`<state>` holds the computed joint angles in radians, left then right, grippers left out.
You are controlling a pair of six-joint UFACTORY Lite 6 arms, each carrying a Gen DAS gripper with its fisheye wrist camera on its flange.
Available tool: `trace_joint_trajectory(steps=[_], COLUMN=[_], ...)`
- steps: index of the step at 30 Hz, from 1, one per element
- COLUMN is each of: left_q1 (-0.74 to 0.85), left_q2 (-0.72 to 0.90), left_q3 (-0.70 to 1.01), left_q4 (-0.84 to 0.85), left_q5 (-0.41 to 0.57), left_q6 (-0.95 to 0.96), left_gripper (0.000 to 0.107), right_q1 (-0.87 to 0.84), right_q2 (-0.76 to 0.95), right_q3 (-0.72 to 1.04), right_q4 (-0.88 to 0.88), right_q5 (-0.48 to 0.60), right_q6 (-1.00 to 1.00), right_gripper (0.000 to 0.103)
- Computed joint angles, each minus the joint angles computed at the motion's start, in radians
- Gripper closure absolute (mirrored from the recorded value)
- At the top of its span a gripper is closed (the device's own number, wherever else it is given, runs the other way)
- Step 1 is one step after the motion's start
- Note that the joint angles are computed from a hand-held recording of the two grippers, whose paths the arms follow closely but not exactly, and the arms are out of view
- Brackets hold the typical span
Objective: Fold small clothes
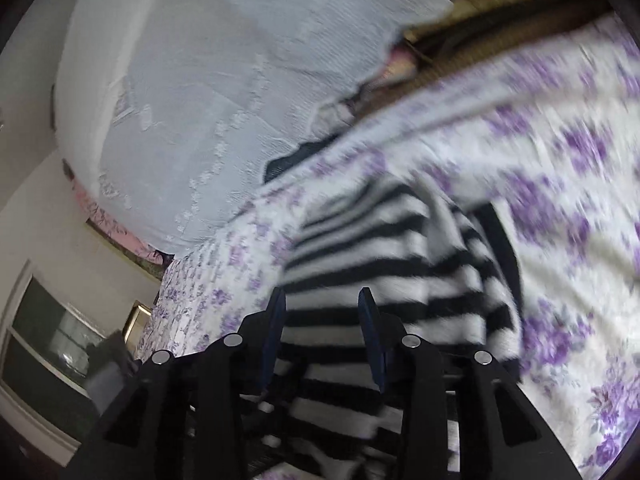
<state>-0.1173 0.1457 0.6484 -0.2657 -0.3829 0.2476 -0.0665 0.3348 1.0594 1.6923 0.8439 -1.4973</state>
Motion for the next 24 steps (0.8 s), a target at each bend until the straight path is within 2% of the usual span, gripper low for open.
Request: trace_joint_trajectory(steps=[5,7,8,9,10,12,14,16,19,24], left_q1=[0.004,0.004,0.005,0.009,0.01,0.016,0.023,0.034,0.048,0.041], left_q2=[0.001,0.005,0.008,0.005,0.004,0.002,-0.009,-0.019,-0.049,-0.117], left_q3=[0.0,0.003,0.005,0.005,0.004,0.003,-0.005,-0.01,-0.029,-0.074], left_q4=[0.009,0.001,0.0,0.018,0.021,0.039,0.069,0.115,0.184,0.195], left_q5=[0.0,0.003,0.002,0.006,0.005,0.008,0.01,0.014,0.02,0.017], left_q6=[-0.006,0.0,0.0,-0.016,-0.02,-0.038,-0.068,-0.109,-0.169,-0.165], left_gripper=[0.025,0.024,0.024,0.023,0.022,0.022,0.022,0.022,0.022,0.022], right_q1=[0.055,0.046,0.027,0.014,0.0,-0.029,-0.036,-0.052,-0.115,-0.217], right_q2=[0.146,0.246,0.263,0.269,0.265,0.218,0.118,0.053,-0.002,-0.063], right_q3=[0.155,0.208,0.209,0.22,0.22,0.164,0.076,0.019,-0.048,-0.169], right_q4=[-0.07,-0.073,-0.059,-0.083,-0.096,-0.076,-0.057,-0.045,-0.046,-0.049], right_q5=[-0.031,-0.001,0.023,0.04,0.063,0.101,0.045,0.013,0.034,0.039], right_q6=[0.119,0.128,0.113,0.141,0.166,0.147,0.09,0.05,0.03,-0.011], right_gripper=[0.06,0.07,0.08,0.081,0.08,0.06,0.049,0.046,0.039,0.031])
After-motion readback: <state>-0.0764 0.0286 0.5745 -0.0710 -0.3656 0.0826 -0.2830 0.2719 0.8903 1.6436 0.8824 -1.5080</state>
